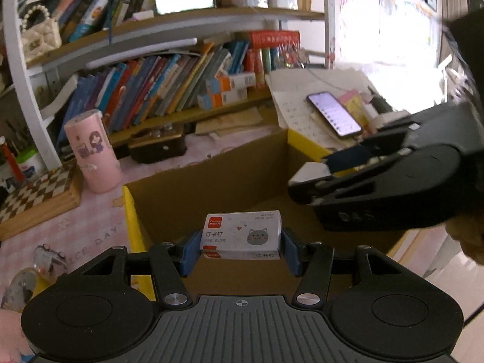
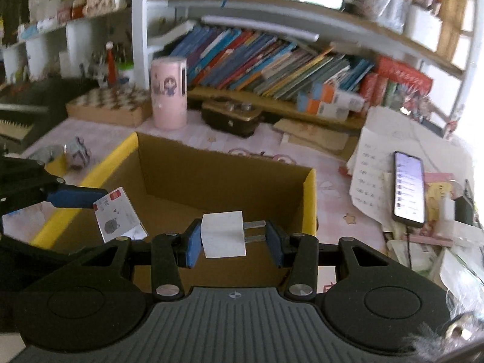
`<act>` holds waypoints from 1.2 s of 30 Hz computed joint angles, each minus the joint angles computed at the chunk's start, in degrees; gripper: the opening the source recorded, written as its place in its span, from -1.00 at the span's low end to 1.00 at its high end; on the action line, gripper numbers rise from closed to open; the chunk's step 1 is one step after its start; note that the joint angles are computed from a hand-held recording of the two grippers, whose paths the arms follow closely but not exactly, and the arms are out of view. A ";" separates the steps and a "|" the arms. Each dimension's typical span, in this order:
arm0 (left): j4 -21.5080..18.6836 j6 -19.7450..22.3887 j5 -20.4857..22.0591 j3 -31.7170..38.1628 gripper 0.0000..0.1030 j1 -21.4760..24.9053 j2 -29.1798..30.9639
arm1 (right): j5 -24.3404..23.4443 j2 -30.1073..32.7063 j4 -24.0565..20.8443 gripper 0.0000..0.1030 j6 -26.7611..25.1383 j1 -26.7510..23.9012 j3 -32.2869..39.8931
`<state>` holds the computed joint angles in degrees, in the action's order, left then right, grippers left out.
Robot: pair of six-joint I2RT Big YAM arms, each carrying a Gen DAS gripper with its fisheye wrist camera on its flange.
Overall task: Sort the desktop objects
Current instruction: 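Open the left tool over the yellow box while the right tool releases the plug inside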
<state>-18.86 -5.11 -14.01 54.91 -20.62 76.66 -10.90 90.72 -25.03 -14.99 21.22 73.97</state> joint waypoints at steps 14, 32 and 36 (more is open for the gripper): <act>-6.93 0.07 0.32 6.34 0.07 0.15 7.76 | -1.18 13.82 -17.35 -0.19 -12.49 0.69 16.62; -15.38 -2.93 1.76 10.20 0.10 0.45 9.72 | -0.78 20.71 -32.82 -0.19 -13.57 1.11 26.92; -14.97 -4.05 0.01 10.17 0.22 -0.12 9.70 | -1.79 20.59 -32.47 -0.17 -13.39 0.88 26.76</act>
